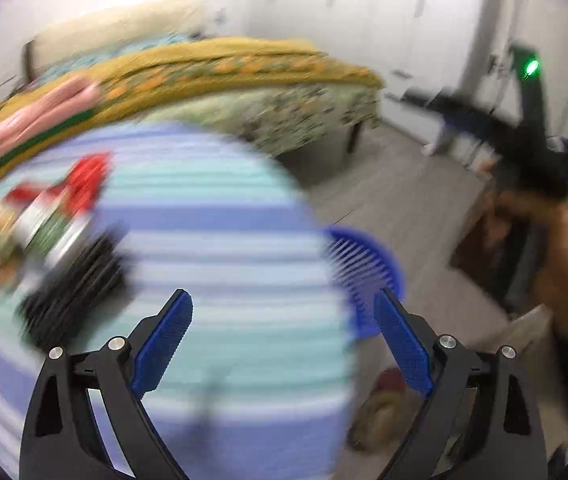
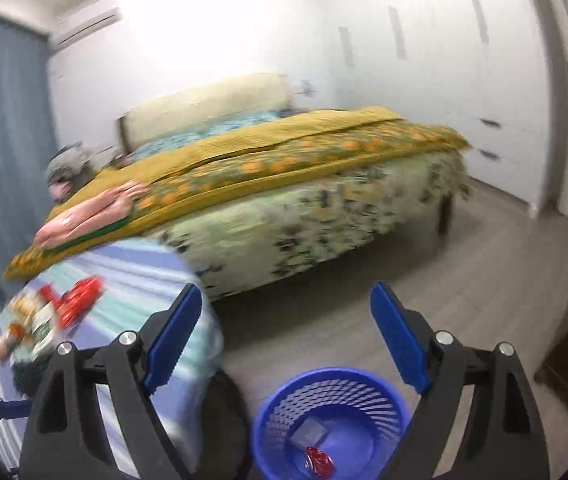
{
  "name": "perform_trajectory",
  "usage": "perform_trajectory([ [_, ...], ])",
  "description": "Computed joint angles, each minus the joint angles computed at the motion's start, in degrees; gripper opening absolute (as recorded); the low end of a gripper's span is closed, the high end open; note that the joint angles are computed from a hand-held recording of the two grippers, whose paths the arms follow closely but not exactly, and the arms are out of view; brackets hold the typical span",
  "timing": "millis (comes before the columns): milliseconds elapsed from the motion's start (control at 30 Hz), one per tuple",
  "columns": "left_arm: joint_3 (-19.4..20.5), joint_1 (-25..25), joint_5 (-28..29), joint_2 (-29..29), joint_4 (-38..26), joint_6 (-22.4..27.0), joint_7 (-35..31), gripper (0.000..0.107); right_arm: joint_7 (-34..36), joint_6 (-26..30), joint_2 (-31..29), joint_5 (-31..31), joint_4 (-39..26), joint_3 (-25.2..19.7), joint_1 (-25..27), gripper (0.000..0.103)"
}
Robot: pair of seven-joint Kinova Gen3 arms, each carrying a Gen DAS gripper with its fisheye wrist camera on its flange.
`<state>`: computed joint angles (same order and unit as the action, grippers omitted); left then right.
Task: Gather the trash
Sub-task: 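Return both open grippers to the table, right gripper toward the black mesh sleeve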
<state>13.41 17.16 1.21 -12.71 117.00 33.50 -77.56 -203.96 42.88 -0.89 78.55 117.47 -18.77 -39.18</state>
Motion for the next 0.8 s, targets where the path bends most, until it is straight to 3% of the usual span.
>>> perform_trajectory([
  [133,-3.34,-5.26,-3.02,-6.84,7.32,3.14,0.91,0.091,6.15,-1.81,5.54,-2.76,-4.86,-2.48,-4.91,0.085],
  [267,-11.51,-8.56,-2.01,-11.42,9.99,6.13,-4.76,0.091,15.26,-5.20,11.64,-8.21,-10.45,-3.93,-8.30,0.085],
  [433,-15.56,-14.95,-2.88,-12.28,10.05,7.96,-9.06,0.091,26.65,-6.19,18.29,-16.03,-17.67,-3.05,-13.70,0.085],
  [567,-18.43,-17.46,-2.42,-13.33,11.26,8.49,-12.44,0.091,30.43,-5.56,20.84,-18.90,-20.77,-1.69,-16.77,0.085],
  [667,-19.01,-18.87,-1.06,-13.15,11.47,7.74,-14.87,0.092,30.76,-5.17,21.51,-21.80,-22.94,0.09,-18.13,0.085],
  [800,-14.30,-21.55,-2.58,-12.89,11.67,7.72,-13.09,0.096,27.54,-2.94,22.19,-24.66,-27.13,3.77,-21.26,0.097],
])
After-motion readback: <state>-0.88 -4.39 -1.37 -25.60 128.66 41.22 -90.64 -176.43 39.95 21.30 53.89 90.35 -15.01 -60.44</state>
